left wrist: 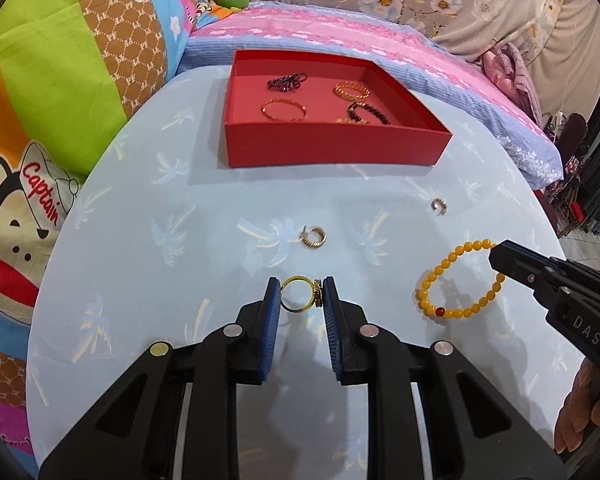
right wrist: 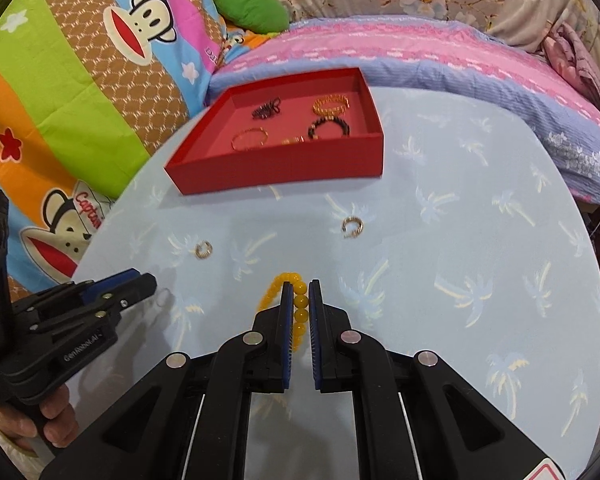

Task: Organize jewelry
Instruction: 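Carry the ring and orange bracelet into the red box and release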

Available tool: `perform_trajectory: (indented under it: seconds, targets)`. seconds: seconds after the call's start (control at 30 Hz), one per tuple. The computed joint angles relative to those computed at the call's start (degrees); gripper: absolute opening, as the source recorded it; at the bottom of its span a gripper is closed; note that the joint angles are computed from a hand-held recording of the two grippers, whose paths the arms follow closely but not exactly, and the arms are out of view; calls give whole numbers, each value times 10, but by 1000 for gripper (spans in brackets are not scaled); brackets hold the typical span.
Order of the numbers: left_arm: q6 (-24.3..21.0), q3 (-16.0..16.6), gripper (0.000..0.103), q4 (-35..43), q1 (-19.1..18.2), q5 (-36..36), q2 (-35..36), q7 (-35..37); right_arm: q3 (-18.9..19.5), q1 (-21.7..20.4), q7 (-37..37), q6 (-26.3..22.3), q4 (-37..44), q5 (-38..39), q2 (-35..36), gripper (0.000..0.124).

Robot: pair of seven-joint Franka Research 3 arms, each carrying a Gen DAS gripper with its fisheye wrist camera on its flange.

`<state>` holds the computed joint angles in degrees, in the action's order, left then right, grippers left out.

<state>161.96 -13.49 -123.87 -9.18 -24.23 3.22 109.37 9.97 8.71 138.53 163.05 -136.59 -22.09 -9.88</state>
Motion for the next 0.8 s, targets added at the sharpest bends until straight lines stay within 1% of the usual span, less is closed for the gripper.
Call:
perform_trajectory:
  seconds: [0.23, 0.3, 0.43, 0.53, 0.6, 0.73, 0.8]
  targets:
    - [-13, -7, 21, 50, 0, -19, 16, 20, -2, -10, -9, 5, 36, -17, 4, 8]
    - [-16, -11, 21, 75, 2, -19, 29, 22, -4, -15, -9, 5, 55, -30, 13, 8]
    - [-21, -20, 21, 138, 9, 0, 66, 15, -22, -14, -26, 12, 103, -34, 42, 8]
    - [-24, -26, 21, 198, 12, 33, 105, -2, -38, -8, -41, 11, 151, -38, 74, 8]
    - [-29, -25, 21, 249, 8, 70, 139, -27, -53, 2, -62, 7, 193, -30, 105, 8]
    - [-54, -29, 21, 347, 6, 128, 207, -64, -78, 23, -112, -6, 280, 8, 174, 8]
    - [-75, -22, 21, 409, -4, 164, 249, -89, -84, 27, -144, -12, 324, 43, 212, 8]
